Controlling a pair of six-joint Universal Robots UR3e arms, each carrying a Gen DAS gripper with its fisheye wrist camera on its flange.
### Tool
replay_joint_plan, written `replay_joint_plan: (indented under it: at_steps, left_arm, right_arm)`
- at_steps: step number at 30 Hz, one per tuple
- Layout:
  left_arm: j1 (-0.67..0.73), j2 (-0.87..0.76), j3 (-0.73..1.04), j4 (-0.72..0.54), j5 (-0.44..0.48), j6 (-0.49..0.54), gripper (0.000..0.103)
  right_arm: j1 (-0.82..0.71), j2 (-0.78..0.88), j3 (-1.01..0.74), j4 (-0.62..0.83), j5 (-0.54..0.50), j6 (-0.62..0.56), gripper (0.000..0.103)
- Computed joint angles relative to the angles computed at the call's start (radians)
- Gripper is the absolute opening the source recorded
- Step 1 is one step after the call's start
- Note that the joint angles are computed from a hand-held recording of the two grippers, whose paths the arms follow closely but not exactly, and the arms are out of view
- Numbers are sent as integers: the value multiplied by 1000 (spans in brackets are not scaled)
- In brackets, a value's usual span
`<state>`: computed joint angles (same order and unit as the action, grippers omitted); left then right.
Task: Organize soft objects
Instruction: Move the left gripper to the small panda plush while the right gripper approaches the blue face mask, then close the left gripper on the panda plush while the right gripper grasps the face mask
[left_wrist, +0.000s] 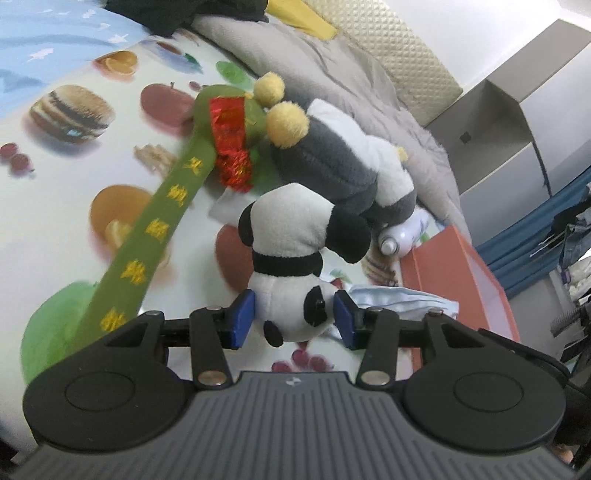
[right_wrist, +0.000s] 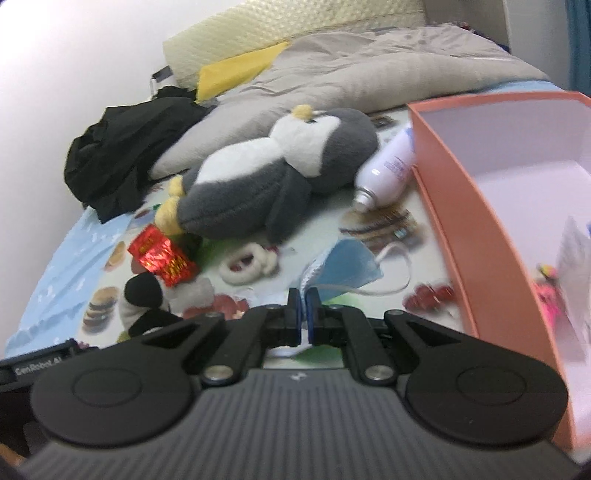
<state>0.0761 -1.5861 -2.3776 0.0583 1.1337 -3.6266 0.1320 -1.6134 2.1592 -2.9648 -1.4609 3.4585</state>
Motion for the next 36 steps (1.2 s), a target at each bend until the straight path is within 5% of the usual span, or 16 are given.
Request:
replay_joint_plan:
  at_steps: [8,17,22,32,36]
  left_arm:
    - [-70,94,4,-153,137,60,53]
    - [-119,121,23,-243,187,116,54]
    - [-132,104,15,-196,180,110,68]
    - [-168,46,39,-110,204,69,70]
    - [-171,36,43,-110,208,71,70]
  right_arm:
    - [71,-120,148,35,-85,50,7]
    - [33,-287,271,164,16,2,11]
    - [-8,-391,270,280,67,-74,44]
    - [37,-386,208,237,-37,-189,47]
    - [-23,-457,180,312,31,-227,54]
